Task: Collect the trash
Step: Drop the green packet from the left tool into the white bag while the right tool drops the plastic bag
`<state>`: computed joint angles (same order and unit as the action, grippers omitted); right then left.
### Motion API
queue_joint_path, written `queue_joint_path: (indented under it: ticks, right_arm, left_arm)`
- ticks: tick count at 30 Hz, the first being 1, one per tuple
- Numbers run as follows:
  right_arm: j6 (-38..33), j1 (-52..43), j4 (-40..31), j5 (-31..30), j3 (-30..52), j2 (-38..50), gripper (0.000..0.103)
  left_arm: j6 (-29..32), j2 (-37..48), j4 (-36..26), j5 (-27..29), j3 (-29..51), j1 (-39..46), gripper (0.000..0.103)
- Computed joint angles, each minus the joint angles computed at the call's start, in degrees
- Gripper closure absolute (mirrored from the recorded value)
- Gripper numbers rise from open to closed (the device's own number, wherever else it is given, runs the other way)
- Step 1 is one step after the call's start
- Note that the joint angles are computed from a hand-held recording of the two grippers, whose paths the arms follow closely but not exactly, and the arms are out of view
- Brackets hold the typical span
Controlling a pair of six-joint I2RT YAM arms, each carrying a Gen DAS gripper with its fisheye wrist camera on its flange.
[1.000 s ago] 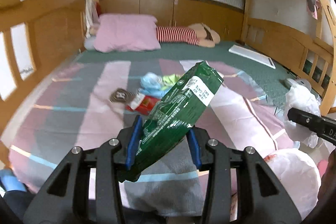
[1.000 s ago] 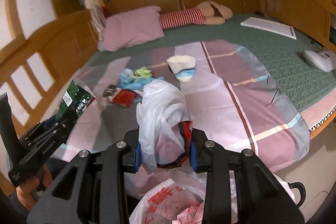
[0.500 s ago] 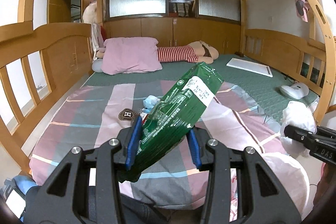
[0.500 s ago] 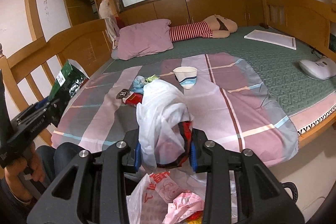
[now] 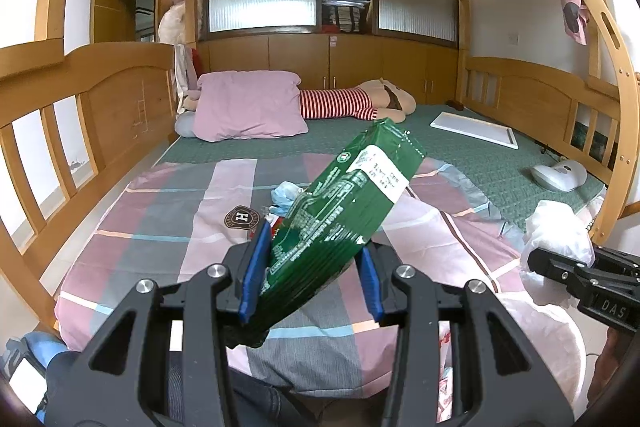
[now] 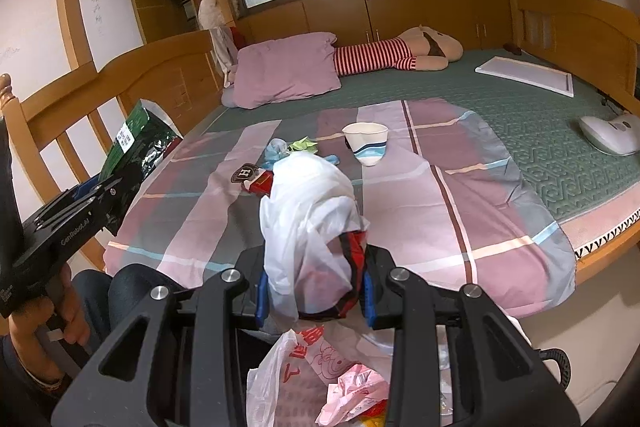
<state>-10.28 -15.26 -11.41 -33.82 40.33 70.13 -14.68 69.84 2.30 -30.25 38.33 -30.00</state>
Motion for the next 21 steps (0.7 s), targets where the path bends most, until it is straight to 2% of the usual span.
queue_joint_path:
  ticks: [7, 12, 15, 17, 18, 20, 21]
  right_arm:
    - [-2.4, 0.0, -1.8, 0.3, 0.8, 0.2, 0.068]
    - [-12.8, -2.9, -7.8, 3.2, -0.1, -0.3, 0.068]
    - [-17.3, -5.5, -11.6, 3.8, 0.7, 3.2, 0.068]
    - [-19.5, -5.5, -12.8, 6.4, 0.8, 4.7, 0.068]
    - [-20.6, -5.2, -13.3, 7.9, 0.8, 5.3, 0.067]
    - [-23.5, -4.5, -14.2, 11.1, 0.4, 6.3, 0.053]
    - [-24.6, -4.4, -14.0, 12.4, -0.1, 6.3, 0.05]
  left_arm:
    - [0.2, -0.2, 0.4, 0.2, -0.3, -0.3, 0.061]
    - [0.8, -0.5, 0.5, 1.2, -0.6, -0.5, 0.061]
    - [0.9, 0.3, 0.6, 2.8, -0.4, -0.2, 0.061]
    - [0.8, 1.1, 0.6, 3.3, -0.2, -0.5, 0.061]
    - [0.9, 1.4, 0.6, 3.6, 0.0, -0.6, 0.061]
    - [0.9, 2.0, 0.6, 4.4, 0.2, -0.6, 0.061]
    - [0.8, 2.3, 0.6, 4.7, 0.3, -0.7, 0.061]
